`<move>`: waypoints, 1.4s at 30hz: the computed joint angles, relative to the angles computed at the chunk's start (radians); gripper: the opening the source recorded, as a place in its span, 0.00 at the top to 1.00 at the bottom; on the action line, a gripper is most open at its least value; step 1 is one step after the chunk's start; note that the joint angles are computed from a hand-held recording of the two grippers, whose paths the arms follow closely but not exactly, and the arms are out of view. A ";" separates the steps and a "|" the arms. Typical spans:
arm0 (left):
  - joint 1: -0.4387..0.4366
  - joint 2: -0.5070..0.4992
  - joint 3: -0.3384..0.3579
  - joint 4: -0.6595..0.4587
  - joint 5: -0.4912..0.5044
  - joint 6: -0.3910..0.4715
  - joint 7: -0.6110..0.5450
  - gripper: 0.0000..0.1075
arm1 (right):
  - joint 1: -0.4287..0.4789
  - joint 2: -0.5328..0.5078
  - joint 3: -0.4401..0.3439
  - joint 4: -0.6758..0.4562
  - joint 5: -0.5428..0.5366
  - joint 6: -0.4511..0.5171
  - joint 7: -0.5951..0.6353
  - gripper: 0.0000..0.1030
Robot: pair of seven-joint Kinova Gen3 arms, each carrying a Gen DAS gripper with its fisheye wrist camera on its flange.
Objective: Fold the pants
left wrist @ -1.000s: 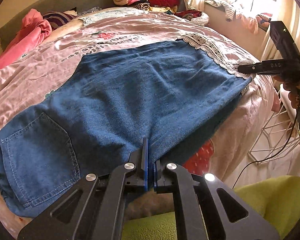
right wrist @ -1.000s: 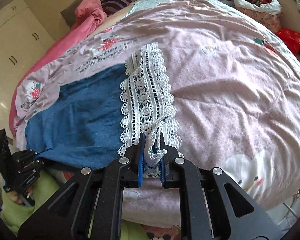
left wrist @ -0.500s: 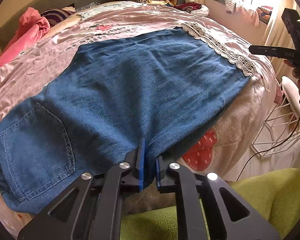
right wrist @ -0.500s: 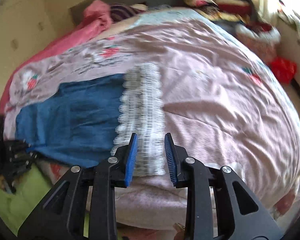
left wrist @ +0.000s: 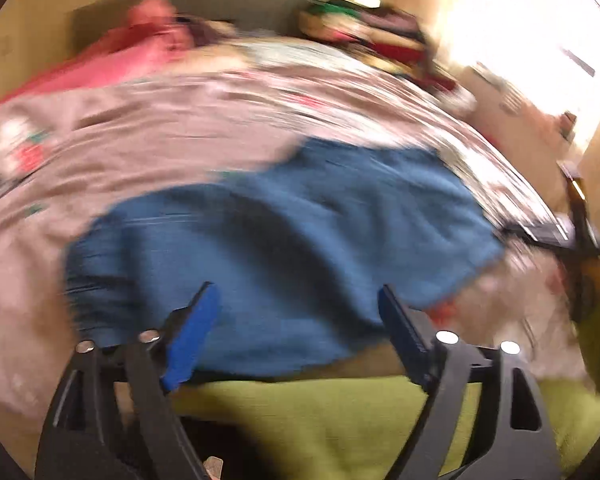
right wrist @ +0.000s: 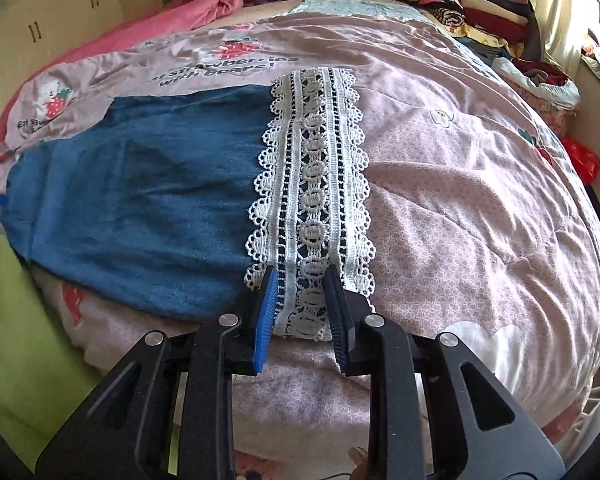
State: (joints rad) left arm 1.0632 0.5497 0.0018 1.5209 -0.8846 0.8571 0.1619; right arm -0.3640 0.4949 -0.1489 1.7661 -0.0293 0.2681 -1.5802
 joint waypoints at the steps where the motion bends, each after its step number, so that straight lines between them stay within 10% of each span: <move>1: 0.016 -0.009 -0.028 0.015 0.016 0.040 0.039 0.20 | 0.007 0.002 -0.007 0.001 -0.004 -0.003 0.003 0.83; 5: 0.114 0.021 -0.193 0.004 0.148 0.201 0.056 0.13 | 0.020 0.003 -0.021 -0.001 -0.018 -0.004 0.011 0.83; 9: 0.024 0.025 -0.118 0.024 0.158 0.198 0.106 0.15 | 0.021 0.003 -0.023 0.000 -0.023 -0.006 0.014 0.81; 10: -0.020 0.022 -0.071 0.042 0.141 0.158 0.121 0.21 | 0.021 0.004 -0.022 0.001 -0.022 -0.007 0.016 0.81; 11: -0.060 0.016 -0.025 0.063 0.109 0.117 0.152 0.50 | 0.025 0.004 -0.025 0.001 -0.022 -0.008 0.020 0.81; 15: -0.061 -0.001 -0.010 0.115 0.052 0.095 0.253 0.60 | 0.041 0.005 -0.042 0.004 -0.033 -0.014 0.034 0.80; 26: -0.083 -0.029 0.006 0.171 0.002 0.096 0.331 0.45 | 0.065 0.002 -0.075 0.018 -0.046 -0.032 0.060 0.73; 33: 0.006 -0.049 0.010 0.069 -0.069 0.319 0.296 0.36 | 0.167 -0.033 -0.196 0.015 -0.096 -0.094 0.141 0.63; 42: -0.172 0.011 0.107 -0.106 -0.118 0.121 0.014 0.28 | 0.194 0.091 -0.204 -0.240 -0.155 0.035 0.209 0.63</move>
State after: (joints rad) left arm 0.8913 0.5611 0.1088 1.4151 -1.0025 0.9777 0.1758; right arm -0.1703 0.5857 -0.3527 1.5259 -0.1844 0.3026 -1.3710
